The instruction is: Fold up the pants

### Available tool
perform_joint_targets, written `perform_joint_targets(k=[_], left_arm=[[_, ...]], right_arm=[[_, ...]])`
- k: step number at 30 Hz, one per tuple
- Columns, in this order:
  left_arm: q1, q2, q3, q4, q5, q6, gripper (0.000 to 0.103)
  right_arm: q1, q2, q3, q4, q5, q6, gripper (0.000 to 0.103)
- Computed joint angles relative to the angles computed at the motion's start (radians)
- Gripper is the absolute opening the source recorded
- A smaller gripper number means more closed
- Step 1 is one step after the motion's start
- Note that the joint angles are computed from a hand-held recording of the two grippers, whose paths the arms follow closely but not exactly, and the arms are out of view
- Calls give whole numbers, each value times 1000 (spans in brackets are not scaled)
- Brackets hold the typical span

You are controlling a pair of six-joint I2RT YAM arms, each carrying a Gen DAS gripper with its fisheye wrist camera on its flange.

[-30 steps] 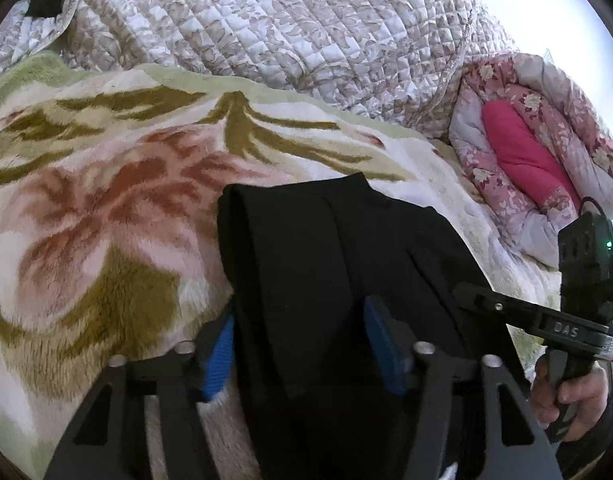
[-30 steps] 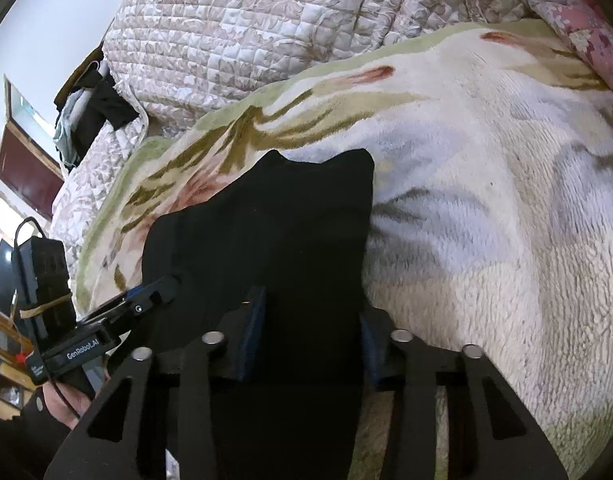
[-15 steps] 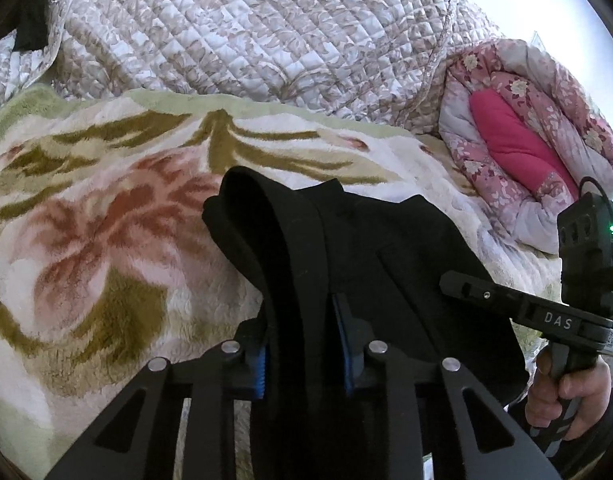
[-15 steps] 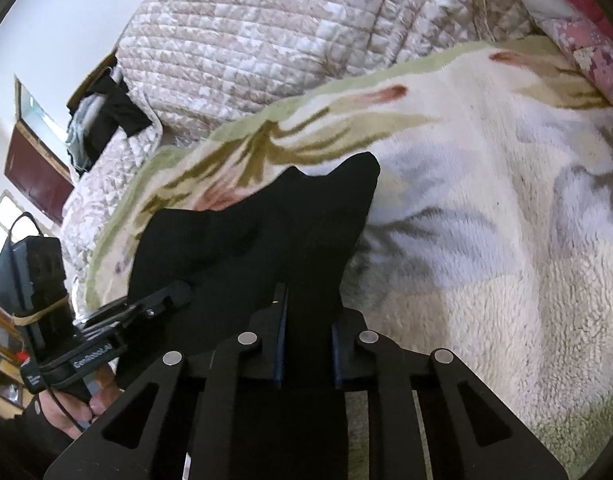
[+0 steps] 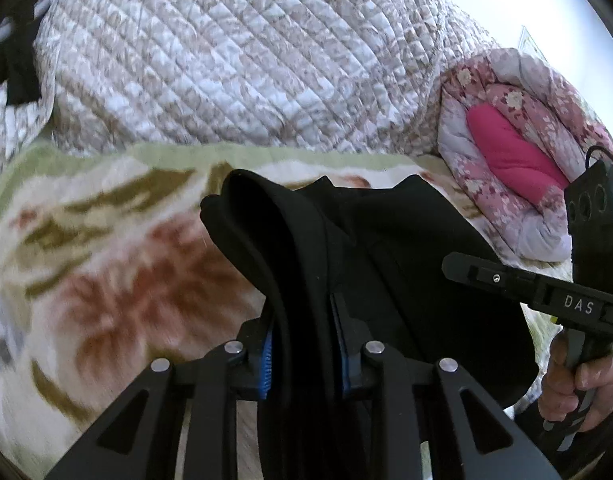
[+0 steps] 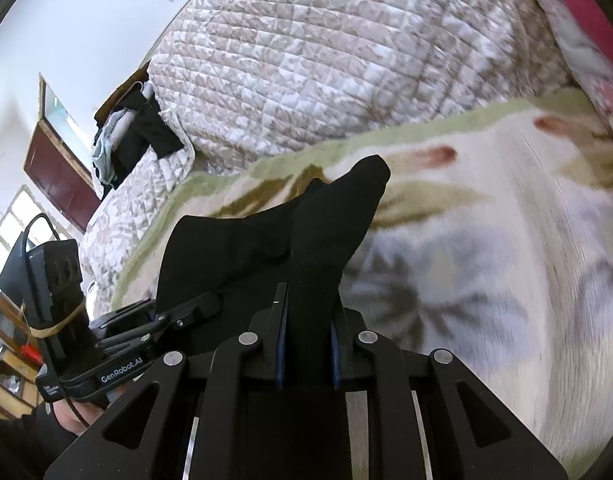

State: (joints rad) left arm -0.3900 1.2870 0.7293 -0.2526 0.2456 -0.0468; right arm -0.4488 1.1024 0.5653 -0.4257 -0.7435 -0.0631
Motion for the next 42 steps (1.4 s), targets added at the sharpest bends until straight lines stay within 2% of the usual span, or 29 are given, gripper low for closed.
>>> perform_joint_targets(k=[6,12,14,15,16,17,19,28,34,37,40,42], left_arm=[[67,201,186,14,29,75,26],[104,419,323,62,39,112,28],[111,496,358,59,30,114,32],[113,533,369,61,11,112,36],[118,557,374,63,-1,109,45],[128,565,365,78,12,102,48],[144,560,359,81,31,101,51],[108,377,213,137,-107,97,51],[64,197,89,139,-94,65,51],[36,161,43,142,-95,59,50],[14,211,30,149,-122,70,49],[12,239,14,195,-129,81,49]], right_arm=[[95,231,140,162,55,97,16],[120,477,261,269,79,119,16],[127,563,289,284,108,113,17],[129,605,304,281,125,107,20],[130,643,317,275,151,102,22],[122,666,322,274,155,96,29],[101,659,316,284,149,101,32],[158,375,161,306,286,71,32],[264,214,49,300,394,68,32],[295,196,16,300,425,78,32],[309,242,8,303,457,67,32],[308,282,8,317,463,54,30]])
